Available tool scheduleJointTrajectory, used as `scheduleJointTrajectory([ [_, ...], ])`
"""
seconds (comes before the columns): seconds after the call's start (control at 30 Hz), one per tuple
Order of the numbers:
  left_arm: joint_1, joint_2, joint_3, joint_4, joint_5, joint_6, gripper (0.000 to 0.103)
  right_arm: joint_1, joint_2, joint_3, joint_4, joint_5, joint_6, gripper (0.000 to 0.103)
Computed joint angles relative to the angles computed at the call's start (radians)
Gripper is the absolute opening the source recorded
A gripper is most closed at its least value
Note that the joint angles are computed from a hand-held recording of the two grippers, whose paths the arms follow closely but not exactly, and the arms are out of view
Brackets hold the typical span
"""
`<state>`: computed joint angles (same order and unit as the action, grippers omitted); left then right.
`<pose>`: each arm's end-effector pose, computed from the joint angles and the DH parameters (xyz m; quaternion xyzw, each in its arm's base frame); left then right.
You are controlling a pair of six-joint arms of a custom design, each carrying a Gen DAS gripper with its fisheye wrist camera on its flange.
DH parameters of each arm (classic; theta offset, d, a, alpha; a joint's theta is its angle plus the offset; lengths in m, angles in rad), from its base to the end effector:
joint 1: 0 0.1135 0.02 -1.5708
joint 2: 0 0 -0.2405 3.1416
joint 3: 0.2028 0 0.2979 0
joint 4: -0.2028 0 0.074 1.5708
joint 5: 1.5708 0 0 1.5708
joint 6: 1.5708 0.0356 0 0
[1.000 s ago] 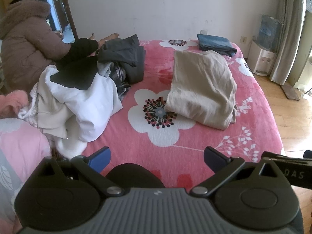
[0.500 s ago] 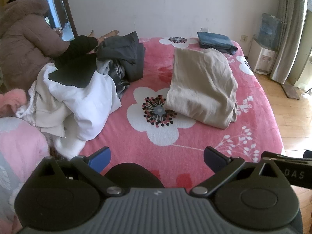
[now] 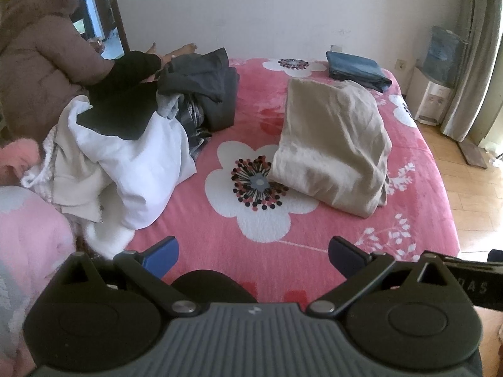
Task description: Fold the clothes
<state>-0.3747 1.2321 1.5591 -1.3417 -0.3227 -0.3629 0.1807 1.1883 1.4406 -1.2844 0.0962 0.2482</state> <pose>0.2405 -0.0825 0.3994 -0.0385 0.9493 0.0464 0.3084 0.2504 0.0423 0.3736 0.0453 0.9618 0.0113 0.2696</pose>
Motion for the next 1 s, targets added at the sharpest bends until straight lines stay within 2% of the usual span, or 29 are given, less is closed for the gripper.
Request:
scheduleJointTrajectory([
  [0.3,0.029,0.023,-0.016,0.053,0.024,0.002,0.102,-0.019,0.068,0.033,0.028,-0.018,-0.019,0.102],
  [0.53,0.018,0.007,-0.053,0.184,0.019,0.036,0.103,-0.034,0.114,0.049,0.052,-0.019,-0.041,0.102],
  [1.0,0.103,0.106,-0.101,0.357,0.164,0.091,0.103,-0.113,0.226,0.086,0.189,-0.044,-0.107,0.102],
])
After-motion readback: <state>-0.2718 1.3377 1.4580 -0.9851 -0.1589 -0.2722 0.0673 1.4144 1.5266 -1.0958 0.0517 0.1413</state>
